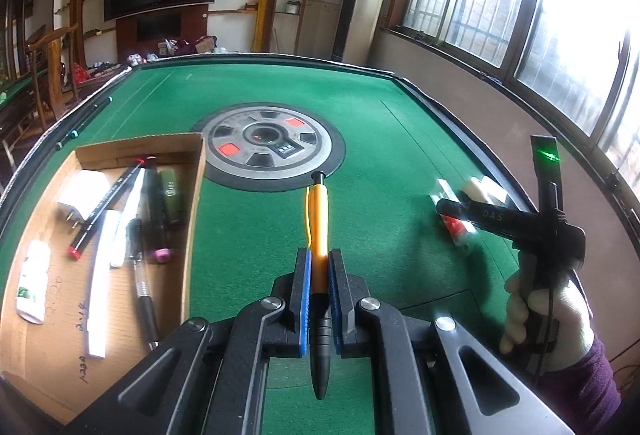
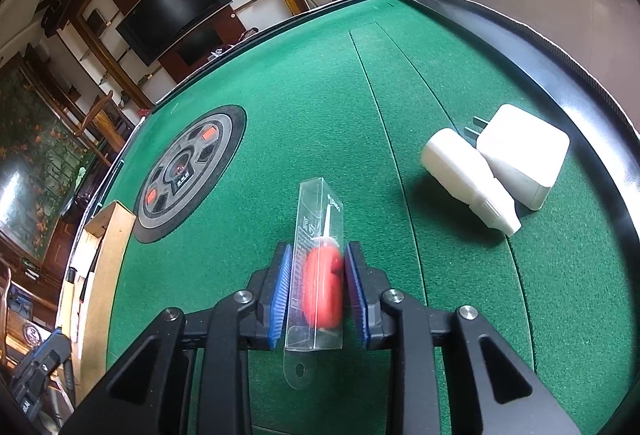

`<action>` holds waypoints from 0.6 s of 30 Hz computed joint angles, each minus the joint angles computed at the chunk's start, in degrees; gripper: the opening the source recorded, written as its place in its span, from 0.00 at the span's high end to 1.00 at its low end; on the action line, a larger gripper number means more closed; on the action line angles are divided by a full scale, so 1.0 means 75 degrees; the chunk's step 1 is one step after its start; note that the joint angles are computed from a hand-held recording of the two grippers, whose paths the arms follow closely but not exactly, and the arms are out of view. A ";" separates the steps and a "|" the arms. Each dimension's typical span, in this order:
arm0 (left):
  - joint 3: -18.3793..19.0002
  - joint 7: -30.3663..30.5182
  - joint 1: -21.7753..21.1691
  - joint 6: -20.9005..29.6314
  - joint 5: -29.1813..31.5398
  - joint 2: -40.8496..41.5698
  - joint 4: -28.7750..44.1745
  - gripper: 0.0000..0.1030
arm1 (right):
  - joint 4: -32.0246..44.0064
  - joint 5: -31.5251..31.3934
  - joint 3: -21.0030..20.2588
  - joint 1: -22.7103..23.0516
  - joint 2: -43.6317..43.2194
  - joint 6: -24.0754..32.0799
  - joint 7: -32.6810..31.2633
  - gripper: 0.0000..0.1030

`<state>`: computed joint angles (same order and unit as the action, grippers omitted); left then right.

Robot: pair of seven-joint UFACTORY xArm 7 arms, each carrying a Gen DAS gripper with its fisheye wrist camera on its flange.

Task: Organize rigid objects
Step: 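Carry the orange pen and the clear tube toward the box with both tools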

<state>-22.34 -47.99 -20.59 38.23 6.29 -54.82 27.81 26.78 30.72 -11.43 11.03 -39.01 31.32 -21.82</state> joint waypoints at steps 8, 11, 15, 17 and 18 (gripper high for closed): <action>-0.0048 -0.0028 0.0030 0.0188 0.0098 -0.0306 -0.0100 0.93 | -0.0112 -0.0486 0.0403 0.0033 -0.0047 -0.0311 0.0062 0.55; -0.0132 -0.0011 0.0107 0.0343 0.0201 -0.0344 -0.0053 0.93 | -0.0119 -0.0616 0.0412 0.0000 -0.0014 -0.0373 0.0175 0.61; -0.0295 -0.0071 0.0243 0.0698 0.0370 -0.0420 0.0026 0.93 | -0.0140 -0.0837 0.0465 -0.0154 0.0039 -0.0443 0.0559 0.88; -0.0394 -0.0148 0.0340 0.0942 0.0479 -0.0494 0.0043 0.93 | -0.0159 -0.0774 0.0345 -0.0071 0.0021 -0.0445 0.0552 0.88; -0.0436 -0.0180 0.0384 0.1050 0.0540 -0.0522 0.0058 0.93 | -0.0164 -0.0779 0.0341 -0.0059 0.0021 -0.0463 0.0564 0.88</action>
